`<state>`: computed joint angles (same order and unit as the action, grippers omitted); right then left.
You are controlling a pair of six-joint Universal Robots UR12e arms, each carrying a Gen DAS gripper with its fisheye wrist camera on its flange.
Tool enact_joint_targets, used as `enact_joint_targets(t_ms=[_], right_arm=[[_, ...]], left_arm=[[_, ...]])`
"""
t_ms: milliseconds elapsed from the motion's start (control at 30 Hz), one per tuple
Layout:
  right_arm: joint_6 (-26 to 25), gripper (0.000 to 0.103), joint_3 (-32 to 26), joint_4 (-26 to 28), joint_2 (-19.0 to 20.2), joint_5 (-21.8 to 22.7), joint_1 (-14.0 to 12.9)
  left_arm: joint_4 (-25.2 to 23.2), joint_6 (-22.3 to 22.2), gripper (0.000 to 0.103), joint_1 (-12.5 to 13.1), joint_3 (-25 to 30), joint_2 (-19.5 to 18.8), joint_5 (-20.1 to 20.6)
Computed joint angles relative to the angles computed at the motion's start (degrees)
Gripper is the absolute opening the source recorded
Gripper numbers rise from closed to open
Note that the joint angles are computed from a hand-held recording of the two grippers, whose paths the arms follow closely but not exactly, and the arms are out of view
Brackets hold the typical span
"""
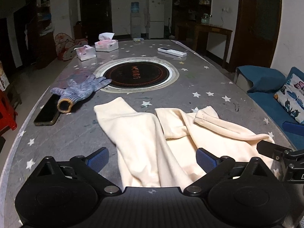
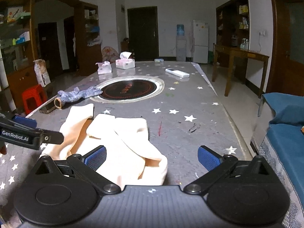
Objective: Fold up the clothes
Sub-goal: 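Move both grippers toward the crumpled cream sweatshirt on the table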
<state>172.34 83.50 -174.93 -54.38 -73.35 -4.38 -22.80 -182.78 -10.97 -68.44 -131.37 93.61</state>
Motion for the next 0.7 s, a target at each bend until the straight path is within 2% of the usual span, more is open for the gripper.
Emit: enact_joint_targets(t_ms=[267, 400, 467, 533, 567, 633, 700], right_arm=[[-2.8, 0.101, -3.2, 3.1, 1.8, 0.8, 0.4], [-4.6, 0.096, -4.8, 4.6, 2.5, 2.1, 0.8], [-5.3, 0.094, -5.3, 5.4, 2.6, 3.1, 0.9], [-6.3, 0.092, -5.5, 6.2, 2.7, 4.2, 1.0], [-6.7, 0.088, -5.5, 6.7, 2.6, 4.7, 1.0], [-7.6, 0.085, -5.7, 7.8, 2.6, 5.7, 1.2], [-8.4, 0.08, -5.9, 9.0, 2.6, 6.4, 1.3]], left_arm=[[-4.0, 0.8, 0.085, 0.2, 4.0, -2.3, -0.5], [-5.2, 1.6, 0.074, 0.4, 5.2, -2.9, -1.6], [-6.3, 2.2, 0.065, 0.5, 5.9, -3.4, -2.1], [-7.4, 2.9, 0.05, 0.7, 6.4, -3.6, -3.1], [-7.7, 3.2, 0.047, 0.8, 6.5, -3.7, -3.4], [-8.1, 3.8, 0.03, 0.9, 6.5, -3.7, -3.8], [-8.4, 3.5, 0.02, 1.2, 6.2, -3.5, -5.2]])
